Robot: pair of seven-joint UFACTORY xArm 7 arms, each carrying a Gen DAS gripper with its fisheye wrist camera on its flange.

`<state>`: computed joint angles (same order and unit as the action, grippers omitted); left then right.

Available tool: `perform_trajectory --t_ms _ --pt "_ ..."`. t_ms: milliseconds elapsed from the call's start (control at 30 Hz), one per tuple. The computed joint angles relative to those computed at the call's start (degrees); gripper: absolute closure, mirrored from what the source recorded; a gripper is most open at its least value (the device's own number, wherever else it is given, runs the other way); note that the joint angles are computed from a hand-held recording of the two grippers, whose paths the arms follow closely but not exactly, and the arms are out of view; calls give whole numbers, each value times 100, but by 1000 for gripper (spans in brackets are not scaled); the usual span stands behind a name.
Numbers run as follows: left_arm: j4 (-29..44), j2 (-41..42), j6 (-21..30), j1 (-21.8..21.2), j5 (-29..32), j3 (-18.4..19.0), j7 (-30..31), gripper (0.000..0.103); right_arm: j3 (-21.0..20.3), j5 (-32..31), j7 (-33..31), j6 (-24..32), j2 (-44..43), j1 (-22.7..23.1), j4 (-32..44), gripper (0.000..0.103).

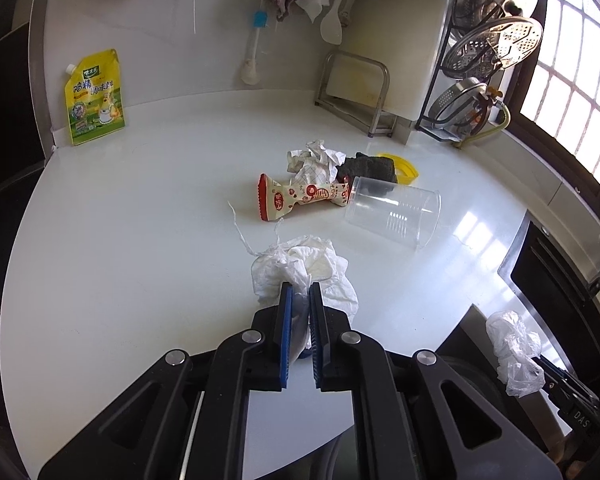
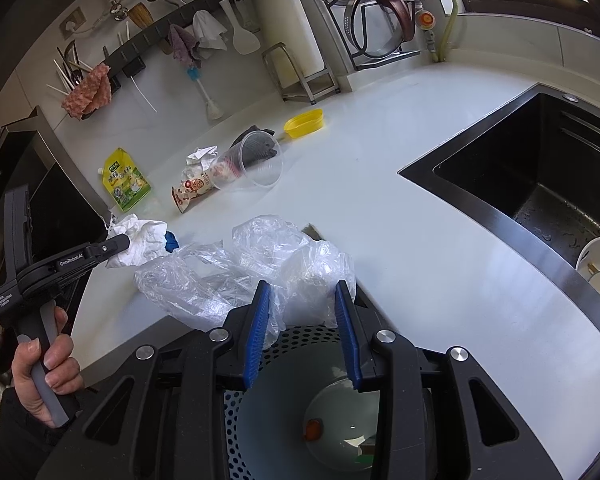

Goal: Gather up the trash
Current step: 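Carry the tissue in the left tool over the basket while the right tool holds the bag there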

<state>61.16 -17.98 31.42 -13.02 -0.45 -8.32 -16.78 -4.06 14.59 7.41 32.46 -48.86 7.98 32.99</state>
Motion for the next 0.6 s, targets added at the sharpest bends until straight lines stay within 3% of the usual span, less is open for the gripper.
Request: perform_trajectory --t_ms 300,600 --pt "-28 -327 -29 -37 -157 54 148 94 62 -49 44 42 -63 -20 13 71" --pt "-653 -1088 224 -297 -189 -102 369 94 275 -294 318 493 -732 -183 -162 71"
